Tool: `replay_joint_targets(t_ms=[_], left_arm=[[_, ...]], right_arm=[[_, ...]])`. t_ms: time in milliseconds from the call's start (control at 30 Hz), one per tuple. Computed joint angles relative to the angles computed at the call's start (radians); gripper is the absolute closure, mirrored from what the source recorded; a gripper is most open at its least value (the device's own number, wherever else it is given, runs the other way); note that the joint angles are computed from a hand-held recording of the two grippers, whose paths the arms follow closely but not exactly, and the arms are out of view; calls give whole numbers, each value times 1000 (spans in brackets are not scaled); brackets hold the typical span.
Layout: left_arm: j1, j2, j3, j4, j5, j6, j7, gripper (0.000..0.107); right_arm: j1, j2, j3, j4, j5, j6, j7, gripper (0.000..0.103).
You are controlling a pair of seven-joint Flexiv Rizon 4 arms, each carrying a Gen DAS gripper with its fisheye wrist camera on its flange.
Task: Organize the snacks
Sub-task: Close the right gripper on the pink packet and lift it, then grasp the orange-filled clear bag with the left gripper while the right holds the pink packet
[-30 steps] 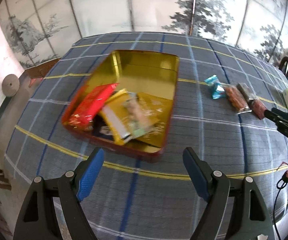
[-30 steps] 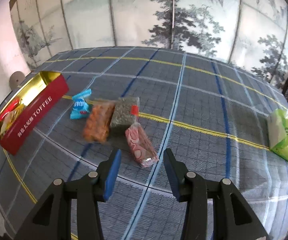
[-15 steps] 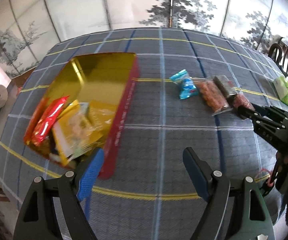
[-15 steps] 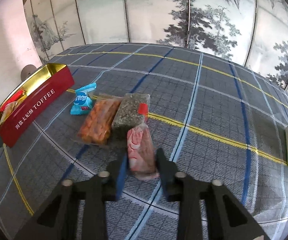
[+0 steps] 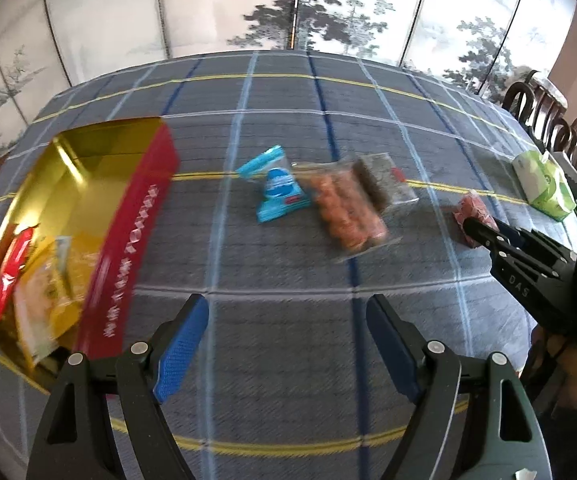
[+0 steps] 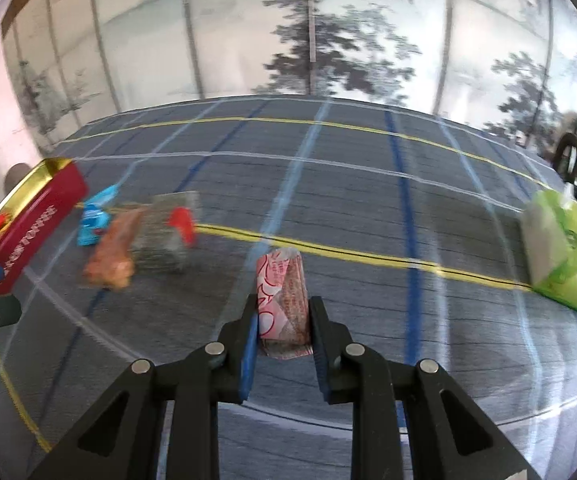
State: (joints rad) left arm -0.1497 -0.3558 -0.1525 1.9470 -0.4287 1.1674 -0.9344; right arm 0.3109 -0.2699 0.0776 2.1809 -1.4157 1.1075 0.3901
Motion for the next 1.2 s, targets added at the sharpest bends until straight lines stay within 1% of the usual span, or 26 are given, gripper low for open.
replay_joint_targets(t_ms=[67,133,200,300,400,467,700,800,867,1100,1200], left_arm=[[-1,-14,-13,-18,-14,-21,-1,28],[-12,-28,-14,-39,-10,-35,-18,29],[-14,-37,-23,-46,-20,-28,-17,30],[-19,-54,-39,-60,-33,-12,-7,31],[-38,-83,-32,-100,-13,-24,-41,38],[-53,-105,-18,-133,14,-39,-79,47],[-64,-156,-16,-201,53,-93,-134,53],[-72,-175,-10,-223,73,-94,-150,58],[-77,-188,-3,-243,92,-113,-165,62],[-70,-202,-14,-258,104,-111,-154,64],[-66,-198,-19,-252,102,-109,-140,68]], right_arm=[[1,11,2,12,24,-28,4,79],[-6,18,2,23,41,-29,13,79],[-23,22,-5,35,32,3,48,80],[-45,24,-14,42,-21,49,104,80],[-44,21,-6,38,-9,37,93,80],[-41,19,-3,36,2,29,82,79],[-46,21,-5,38,-18,43,105,79],[-48,20,-5,38,-22,46,109,79],[-52,22,-6,40,-30,51,116,79],[-56,21,-5,40,-37,55,122,79],[-55,21,-4,40,-34,52,119,79]])
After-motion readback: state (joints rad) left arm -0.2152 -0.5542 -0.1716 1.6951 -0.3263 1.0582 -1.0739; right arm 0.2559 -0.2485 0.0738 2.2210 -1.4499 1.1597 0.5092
